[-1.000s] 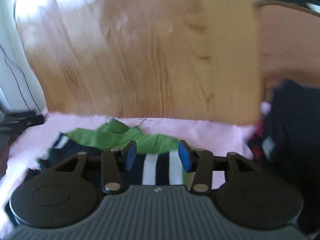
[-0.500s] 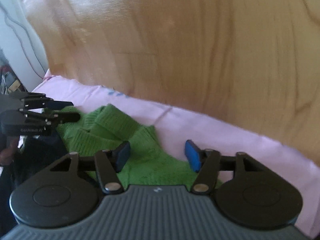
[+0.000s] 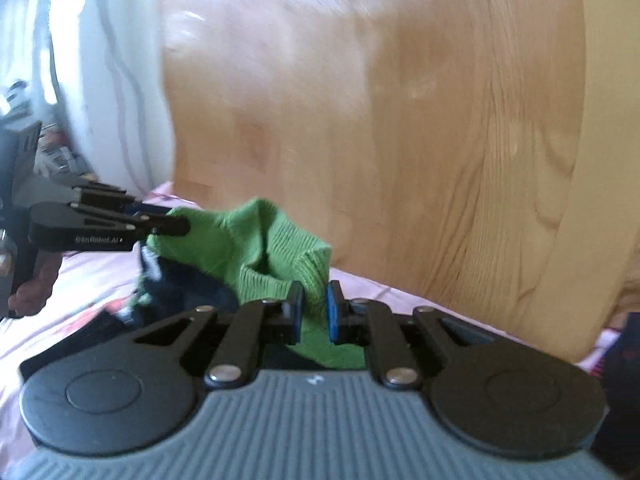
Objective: Fold small clothes
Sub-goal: 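Lift the green collar and fold it over the sweater with both grippers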
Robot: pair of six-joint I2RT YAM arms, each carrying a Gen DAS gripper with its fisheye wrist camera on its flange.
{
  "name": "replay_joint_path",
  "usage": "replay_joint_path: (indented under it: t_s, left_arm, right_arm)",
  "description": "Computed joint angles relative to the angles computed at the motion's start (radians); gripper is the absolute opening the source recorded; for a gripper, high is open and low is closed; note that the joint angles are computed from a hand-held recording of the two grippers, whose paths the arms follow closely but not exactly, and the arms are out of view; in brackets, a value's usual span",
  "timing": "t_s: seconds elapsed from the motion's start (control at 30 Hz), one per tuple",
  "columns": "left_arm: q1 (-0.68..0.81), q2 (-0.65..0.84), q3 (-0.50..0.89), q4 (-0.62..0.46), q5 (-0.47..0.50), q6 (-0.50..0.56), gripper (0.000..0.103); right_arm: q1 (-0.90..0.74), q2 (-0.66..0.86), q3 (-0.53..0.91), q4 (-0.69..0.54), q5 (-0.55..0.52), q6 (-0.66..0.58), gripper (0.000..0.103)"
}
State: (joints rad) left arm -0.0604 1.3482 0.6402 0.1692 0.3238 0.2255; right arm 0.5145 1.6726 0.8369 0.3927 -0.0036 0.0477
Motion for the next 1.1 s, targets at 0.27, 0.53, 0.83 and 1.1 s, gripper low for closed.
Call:
replay_joint_path:
  t_s: [0.27, 0.53, 0.83, 1.1]
  left_arm:
    - [0.288, -0.823, -0.440, -0.355, 0.266, 0.051, 0.016]
    - [0.495, -0.729, -0.508, -0.536, 0.324, 0.226, 0.029]
    - [0.907, -0.245, -0.239, -0.637, 0.664, 0.338, 0.089]
    - [0.665, 0.048, -0.153, -0.420, 0.573, 0.033, 0.041]
  right_arm:
    - [0.409, -0.324, -0.466, 0.193, 0.466, 0.029, 0.014]
    - [0.618, 0.063, -0.468, 0.325, 0.646, 0.242, 0.018]
    - [0.542, -0.419, -0.724, 0.348, 0.656, 0.437, 0.041]
    - [0.175, -0.204, -0.680, 0.513, 0.353, 0.667, 0.049]
